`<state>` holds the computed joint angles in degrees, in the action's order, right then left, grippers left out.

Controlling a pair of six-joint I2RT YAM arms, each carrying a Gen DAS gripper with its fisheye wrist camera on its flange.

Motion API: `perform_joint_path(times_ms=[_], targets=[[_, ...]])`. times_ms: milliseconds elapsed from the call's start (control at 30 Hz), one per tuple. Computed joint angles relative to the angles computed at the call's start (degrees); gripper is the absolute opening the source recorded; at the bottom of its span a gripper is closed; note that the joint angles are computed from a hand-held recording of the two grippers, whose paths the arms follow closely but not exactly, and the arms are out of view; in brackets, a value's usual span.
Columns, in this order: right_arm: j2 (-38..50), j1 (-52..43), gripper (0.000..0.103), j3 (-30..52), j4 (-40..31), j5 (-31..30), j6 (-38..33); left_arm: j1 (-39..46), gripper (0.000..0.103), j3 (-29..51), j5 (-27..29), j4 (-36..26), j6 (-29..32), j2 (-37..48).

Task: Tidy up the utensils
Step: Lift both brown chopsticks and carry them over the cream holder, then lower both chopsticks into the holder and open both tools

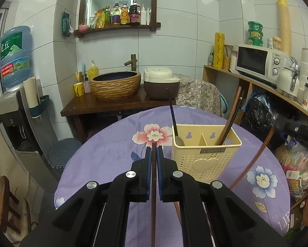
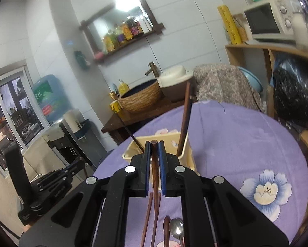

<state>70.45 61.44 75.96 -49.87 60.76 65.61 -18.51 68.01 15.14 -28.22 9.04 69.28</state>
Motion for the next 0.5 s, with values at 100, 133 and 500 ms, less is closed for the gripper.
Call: perform_joint_path(times_ms=[100, 133, 500], targets=[[1.1, 0.1, 0.008, 3.3, -4.0, 1.7, 0.3, -0.4, 0.006, 0.7, -0.4, 0.4, -1.2, 0.2], [1.6, 0.1, 0.008, 4.3, -5.5, 2.3, 0.5, -0.3, 0.006, 0.9, -0.4, 0.5, -1.4, 0.2], [4.4, -0.1, 0.008, 9.0, -17.8, 2.4, 3.6, -0.2, 0.006, 1.1, -0.4, 1.6, -3.3, -0.7]])
